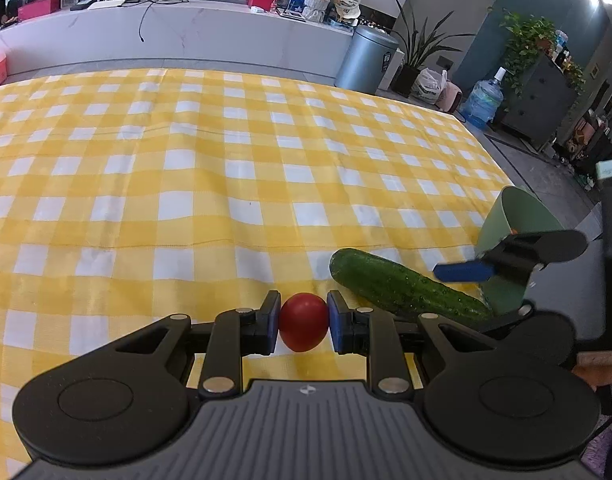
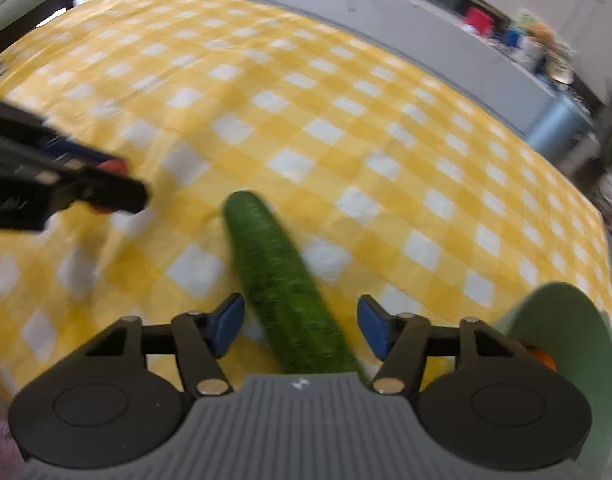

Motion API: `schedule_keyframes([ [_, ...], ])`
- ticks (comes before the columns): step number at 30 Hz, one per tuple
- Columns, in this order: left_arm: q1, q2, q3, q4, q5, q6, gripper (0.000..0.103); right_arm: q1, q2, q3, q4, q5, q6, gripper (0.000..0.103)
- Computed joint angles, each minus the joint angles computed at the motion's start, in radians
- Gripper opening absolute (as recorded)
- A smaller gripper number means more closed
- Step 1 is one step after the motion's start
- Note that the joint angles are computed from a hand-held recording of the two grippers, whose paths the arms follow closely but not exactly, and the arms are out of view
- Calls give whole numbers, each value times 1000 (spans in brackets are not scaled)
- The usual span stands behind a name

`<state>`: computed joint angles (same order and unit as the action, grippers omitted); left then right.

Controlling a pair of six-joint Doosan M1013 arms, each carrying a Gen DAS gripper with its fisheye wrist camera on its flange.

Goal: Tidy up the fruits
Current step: 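Grasp the green cucumber at its middle with the right tool and lift it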

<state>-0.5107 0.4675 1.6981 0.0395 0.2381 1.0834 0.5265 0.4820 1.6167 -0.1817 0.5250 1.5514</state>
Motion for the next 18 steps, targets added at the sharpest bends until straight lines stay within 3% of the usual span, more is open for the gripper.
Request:
schedule_keyframes([
  [2,1,2,-2,-23,1,25,27,0,13,-16,12,42,10,59],
  [4,0,3,-3,-31,4,34,27,-11,13,-17,73,39,-17,58],
  [5,0,3,-3,-32,4,36,27,-13,12,-15,80,36,-17,51],
  [10,1,4,-4,-48,5,47,27,-12,9,-8,57,20,23,47],
  [15,4,7,-8,-89,13,71,27,-63,7,-17,355,41,16,41],
  [18,3,9,-10,-94,17,79,27,-79,17,-27,437,59,38,42],
])
